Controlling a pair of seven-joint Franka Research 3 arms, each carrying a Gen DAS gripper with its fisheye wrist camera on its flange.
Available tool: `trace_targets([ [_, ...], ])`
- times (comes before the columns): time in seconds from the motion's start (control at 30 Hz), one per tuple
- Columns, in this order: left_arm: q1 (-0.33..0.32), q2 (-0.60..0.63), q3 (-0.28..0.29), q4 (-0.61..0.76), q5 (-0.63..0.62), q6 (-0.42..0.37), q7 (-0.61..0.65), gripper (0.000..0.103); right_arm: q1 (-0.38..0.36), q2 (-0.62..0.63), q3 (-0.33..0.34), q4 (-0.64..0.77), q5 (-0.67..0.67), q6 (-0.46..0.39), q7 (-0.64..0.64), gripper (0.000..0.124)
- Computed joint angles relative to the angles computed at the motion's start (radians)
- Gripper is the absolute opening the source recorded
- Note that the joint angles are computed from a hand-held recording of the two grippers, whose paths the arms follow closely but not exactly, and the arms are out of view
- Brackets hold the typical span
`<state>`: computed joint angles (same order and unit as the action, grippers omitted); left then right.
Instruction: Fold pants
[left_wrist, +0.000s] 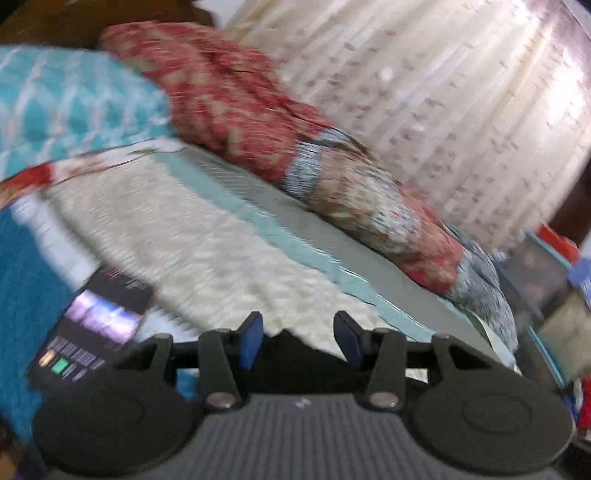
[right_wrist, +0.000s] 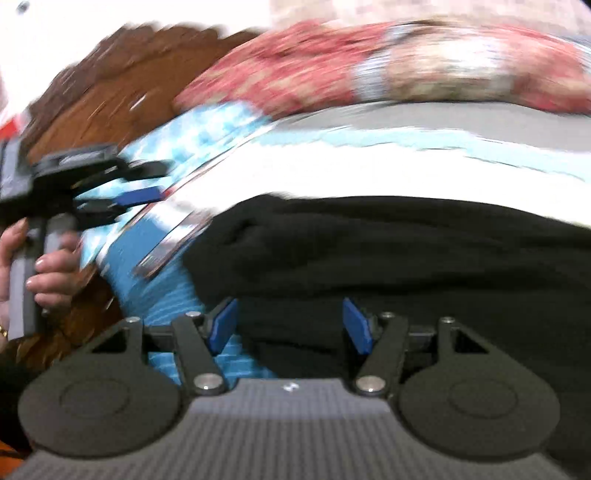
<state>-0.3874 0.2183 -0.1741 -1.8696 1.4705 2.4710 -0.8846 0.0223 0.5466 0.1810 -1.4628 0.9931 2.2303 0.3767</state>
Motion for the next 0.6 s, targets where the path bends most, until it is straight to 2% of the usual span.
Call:
trace_targets([
  [0.13,0.023,0.156,0.028,0.192,0.028,0.191,0.153,0.041,0.010,0.018,-0.046,0.011,-0.015,0.137,0.176,0.060],
  [0.17,0.026,0.206,0.030,0.248,-0.026,0.215,0.240,0.041,0.015,0.028,-0.061,0.019,-0.046,0.160,0.234,0.059],
  [0.2,0.039,0.272,0.016,0.314,-0.126,0.229,0.378,0.041,0.031,0.040,-0.083,0.033,-0.103,0.183,0.301,0.058],
  [0.23,0.052,0.322,-0.004,0.362,-0.225,0.216,0.509,0.042,0.055,0.046,-0.119,0.033,-0.183,0.207,0.382,0.057],
  [0.27,0.063,0.375,-0.036,0.422,-0.343,0.150,0.664,0.040,0.060,0.052,-0.140,0.024,-0.237,0.215,0.435,0.049],
  [0.3,0.063,0.435,-0.062,0.498,-0.451,0.028,0.798,0.029,0.031,0.046,-0.126,0.007,-0.221,0.210,0.434,0.041],
  [0.33,0.060,0.471,-0.067,0.540,-0.509,-0.039,0.862,0.022,-0.006,0.036,-0.101,-0.012,-0.188,0.194,0.433,0.041],
  [0.37,0.042,0.482,-0.039,0.546,-0.521,-0.057,0.856,0.014,-0.027,0.023,-0.088,-0.029,-0.176,0.186,0.444,0.040],
  [0.43,0.025,0.455,-0.003,0.510,-0.516,-0.019,0.800,0.013,-0.052,-0.015,-0.067,-0.087,-0.155,0.202,0.409,0.040],
  [0.53,-0.015,0.453,0.026,0.541,-0.565,-0.082,0.828,0.014,-0.097,-0.036,-0.047,-0.122,-0.090,0.182,0.344,0.040],
  [0.57,-0.038,0.449,0.040,0.553,-0.575,-0.113,0.824,0.019,-0.115,-0.039,-0.045,-0.121,-0.058,0.170,0.338,0.042],
  [0.6,-0.060,0.436,0.058,0.554,-0.573,-0.126,0.810,0.028,-0.134,-0.041,-0.043,-0.120,-0.012,0.180,0.321,0.042],
])
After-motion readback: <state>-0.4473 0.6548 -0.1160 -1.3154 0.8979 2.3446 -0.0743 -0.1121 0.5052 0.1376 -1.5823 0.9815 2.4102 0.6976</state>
